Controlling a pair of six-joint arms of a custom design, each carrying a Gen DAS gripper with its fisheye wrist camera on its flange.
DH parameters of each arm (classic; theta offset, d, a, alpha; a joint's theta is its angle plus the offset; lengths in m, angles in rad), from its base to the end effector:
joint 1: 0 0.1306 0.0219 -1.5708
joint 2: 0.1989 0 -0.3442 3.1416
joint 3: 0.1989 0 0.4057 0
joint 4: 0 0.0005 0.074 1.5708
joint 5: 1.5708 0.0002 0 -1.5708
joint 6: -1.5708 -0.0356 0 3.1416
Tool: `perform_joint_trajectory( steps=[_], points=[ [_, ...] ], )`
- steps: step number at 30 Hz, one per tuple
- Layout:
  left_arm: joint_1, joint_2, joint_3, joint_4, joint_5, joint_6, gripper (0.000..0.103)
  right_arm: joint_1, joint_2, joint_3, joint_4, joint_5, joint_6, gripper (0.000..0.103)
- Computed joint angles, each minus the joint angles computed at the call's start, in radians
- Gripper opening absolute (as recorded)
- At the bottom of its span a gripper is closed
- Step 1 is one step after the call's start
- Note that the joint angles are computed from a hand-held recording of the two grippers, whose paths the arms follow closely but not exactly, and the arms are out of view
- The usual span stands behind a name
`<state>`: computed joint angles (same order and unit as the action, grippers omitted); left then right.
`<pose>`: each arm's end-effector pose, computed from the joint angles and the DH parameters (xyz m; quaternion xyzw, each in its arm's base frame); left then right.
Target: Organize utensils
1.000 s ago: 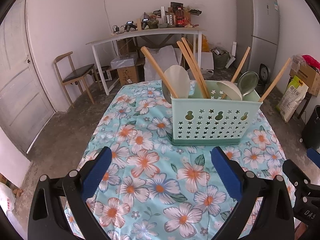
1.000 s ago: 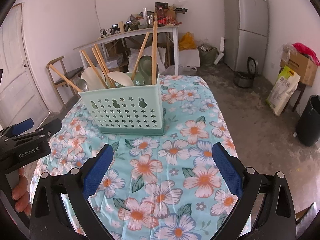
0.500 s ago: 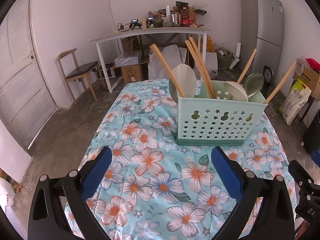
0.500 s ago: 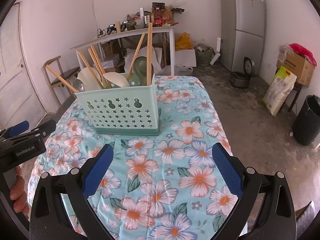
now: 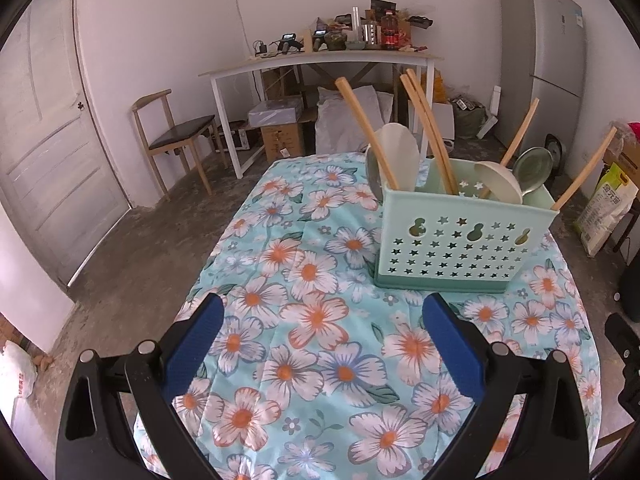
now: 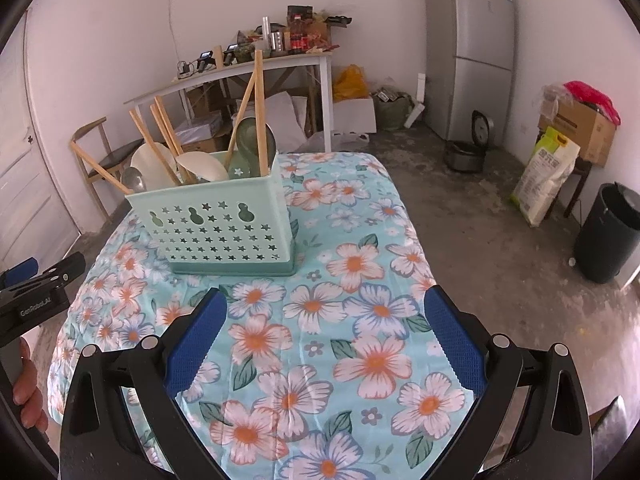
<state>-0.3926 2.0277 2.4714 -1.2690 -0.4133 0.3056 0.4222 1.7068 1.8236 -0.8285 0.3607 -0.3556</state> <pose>0.6246 -0.2437 0.4991 -0.0350 0.9139 0.0576 0.4003 0.5701 0.2418 0.4327 0.0449 0.8964 0.0044 0.4409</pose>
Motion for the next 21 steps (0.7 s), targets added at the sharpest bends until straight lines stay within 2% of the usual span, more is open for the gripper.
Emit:
perform_joint_trajectory(
  steps=[21],
  points=[
    [0.001, -0.015, -0.016, -0.003, -0.02, 0.009, 0.097, 0.004, 0.005, 0.01, -0.003, -0.006, 0.01, 0.095]
  ],
)
